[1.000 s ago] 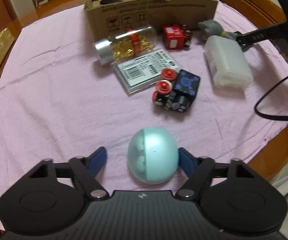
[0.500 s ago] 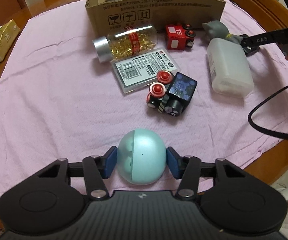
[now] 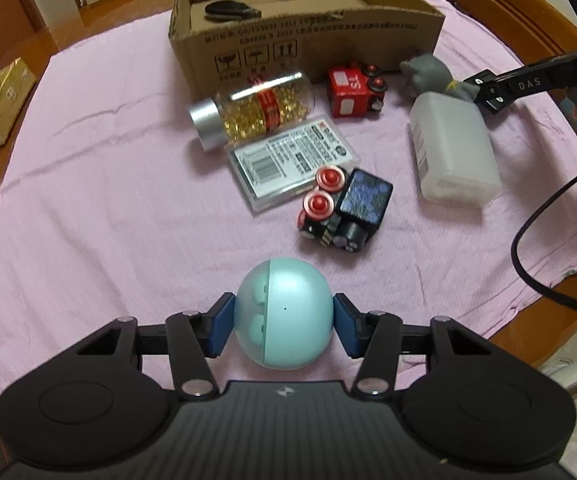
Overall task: Organize rigid objects
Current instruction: 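Carry the green case with the left tool while the right tool carries the timer into the box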
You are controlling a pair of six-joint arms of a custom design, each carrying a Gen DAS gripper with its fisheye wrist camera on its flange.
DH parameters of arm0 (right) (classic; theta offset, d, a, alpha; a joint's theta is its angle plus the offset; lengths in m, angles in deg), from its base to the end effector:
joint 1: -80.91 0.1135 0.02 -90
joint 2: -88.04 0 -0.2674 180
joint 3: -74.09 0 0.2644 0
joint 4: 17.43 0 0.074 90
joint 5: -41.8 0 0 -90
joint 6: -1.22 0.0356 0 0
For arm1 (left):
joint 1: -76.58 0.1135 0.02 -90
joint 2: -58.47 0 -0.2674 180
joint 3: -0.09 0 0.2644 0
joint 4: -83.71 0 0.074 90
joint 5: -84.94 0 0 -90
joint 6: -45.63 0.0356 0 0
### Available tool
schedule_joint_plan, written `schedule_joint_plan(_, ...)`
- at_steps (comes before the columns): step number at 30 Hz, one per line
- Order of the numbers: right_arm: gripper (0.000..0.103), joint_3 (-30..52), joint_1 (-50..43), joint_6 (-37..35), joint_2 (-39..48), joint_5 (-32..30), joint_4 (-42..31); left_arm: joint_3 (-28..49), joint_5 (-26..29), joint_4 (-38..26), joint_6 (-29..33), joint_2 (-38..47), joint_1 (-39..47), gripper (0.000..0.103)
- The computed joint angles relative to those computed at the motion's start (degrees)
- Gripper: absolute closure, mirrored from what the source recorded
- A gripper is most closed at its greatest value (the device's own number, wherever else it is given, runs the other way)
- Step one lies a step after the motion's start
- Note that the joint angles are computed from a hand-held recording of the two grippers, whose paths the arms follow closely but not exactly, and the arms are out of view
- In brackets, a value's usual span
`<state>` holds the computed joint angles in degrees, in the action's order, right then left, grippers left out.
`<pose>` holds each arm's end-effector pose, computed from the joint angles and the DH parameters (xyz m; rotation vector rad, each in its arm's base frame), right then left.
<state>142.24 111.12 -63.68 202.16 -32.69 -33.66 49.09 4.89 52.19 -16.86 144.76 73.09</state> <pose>0.3190 0.1747 0.0717 -0.0283 2.5912 -0.0149 0.2516 -0.0215 0.1185 0.7758 2.6303 -0.1267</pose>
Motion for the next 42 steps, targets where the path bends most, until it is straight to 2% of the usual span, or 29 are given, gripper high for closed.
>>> schedule_joint_plan(6,0.029,0.02,0.37,-3.14,-4.38,-0.94,-2.92,5.12,0.74,-5.53,3.11,-0.91,0.46,0.051)
schedule_joint_plan(7,0.029,-0.12,0.47,-3.81,-5.62,-1.48,-3.34,7.02,1.37,-8.4,4.17,-0.66,0.73,0.051)
schedule_joint_plan(11,0.029,0.86,0.97,-6.82,-9.4,-3.58,-5.78,12.95,2.99,-12.97,5.93,0.09,0.8,0.051)
schedule_joint_plan(16,0.029,4.94,1.86,-10.94,-11.84,-5.08,-8.91,21.84,5.56,-14.19,5.38,3.38,0.07,0.051)
schedule_joint_plan(20,0.029,8.25,1.2,-13.23,-12.54,-6.31,-9.66,29.37,6.26,-13.22,3.66,7.76,-1.95,0.051)
schedule_joint_plan(26,0.029,14.05,0.36,-16.75,-10.24,-5.95,-9.8,38.69,4.74,-8.58,1.42,16.48,-5.57,0.051)
schedule_joint_plan(30,0.029,19.16,-0.41,-17.2,-6.44,-6.28,-10.63,46.36,3.75,-8.13,-1.41,25.92,-7.02,0.051)
schedule_joint_plan(35,0.029,23.84,-1.52,-17.09,-2.61,-7.41,-12.04,52.13,0.44,-6.76,-3.51,35.09,-8.21,0.051)
schedule_joint_plan(40,0.029,26.75,-1.7,-16.95,0.18,-7.18,-13.41,53.28,-1.35,-4.15,-5.83,38.78,-8.11,0.051)
schedule_joint_plan(42,0.029,27.77,-1.86,-17.18,1.13,-7.15,-13.98,51.78,-1.39,-1.37,-6.48,38.11,-8.04,0.044)
